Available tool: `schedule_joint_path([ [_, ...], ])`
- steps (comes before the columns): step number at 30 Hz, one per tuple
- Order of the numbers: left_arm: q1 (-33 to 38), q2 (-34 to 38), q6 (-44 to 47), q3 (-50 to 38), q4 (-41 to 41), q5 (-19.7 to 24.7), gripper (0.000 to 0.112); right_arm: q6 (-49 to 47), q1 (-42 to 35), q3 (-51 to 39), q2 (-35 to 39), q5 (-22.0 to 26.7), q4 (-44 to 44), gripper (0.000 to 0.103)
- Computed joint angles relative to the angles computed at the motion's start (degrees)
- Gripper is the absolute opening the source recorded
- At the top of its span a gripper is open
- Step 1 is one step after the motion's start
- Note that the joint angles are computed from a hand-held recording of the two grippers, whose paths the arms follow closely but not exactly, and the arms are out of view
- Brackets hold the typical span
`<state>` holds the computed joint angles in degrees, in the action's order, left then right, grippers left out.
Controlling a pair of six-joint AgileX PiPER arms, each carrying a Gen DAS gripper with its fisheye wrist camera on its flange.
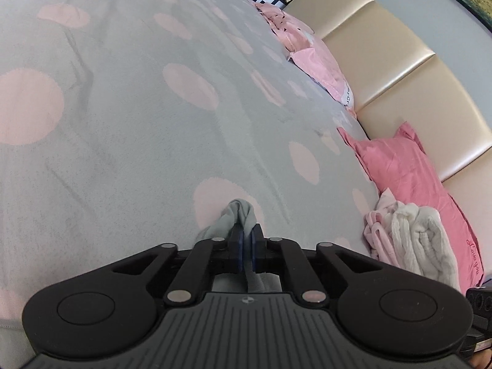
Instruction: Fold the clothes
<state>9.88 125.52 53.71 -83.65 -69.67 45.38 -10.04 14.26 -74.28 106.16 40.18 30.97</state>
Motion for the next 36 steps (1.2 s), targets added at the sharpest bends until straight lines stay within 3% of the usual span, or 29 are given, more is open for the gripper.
schedule_joint_path([
  [5,0.39,-6.51,-0.90,4.74,1.67,-4.57,0.044,6.35,2.42,-0.86,-1.80,-0.65,-9.66,0.015],
  [8,1.53,-11.88,1.51,9.41,3.48,-5.82,0.044,8.51,3.28,0.21,-3.86,-1.99,-15.20,0.015],
  [12,4.62,-20.85,2.24,17.03,8.55,-8.18,0.044,7.71,2.66,1.59,-5.79,-1.80,-14.25,0.015],
  [15,9.26,-27.53,-0.58,20.50,15.98,-6.77,0.044,7.11,3.49,2.79,-7.79,-2.00,-14.20,0.018],
  [20,20.78,-38.93,-1.65,25.19,25.28,-1.24,0.045,5.72,6.71,5.41,-11.64,-2.44,-14.11,0.025],
  [26,39.90,-49.52,3.51,30.11,29.58,6.85,0.047,5.31,12.12,8.45,-15.64,-2.55,-14.09,0.029],
  [31,59.61,-53.16,10.66,32.38,30.32,14.62,0.049,5.65,17.45,10.34,-18.29,-2.81,-14.91,0.034],
  [36,74.50,-55.38,18.55,35.47,30.21,21.52,0.049,8.24,24.04,11.70,-20.25,-3.58,-18.38,0.037],
])
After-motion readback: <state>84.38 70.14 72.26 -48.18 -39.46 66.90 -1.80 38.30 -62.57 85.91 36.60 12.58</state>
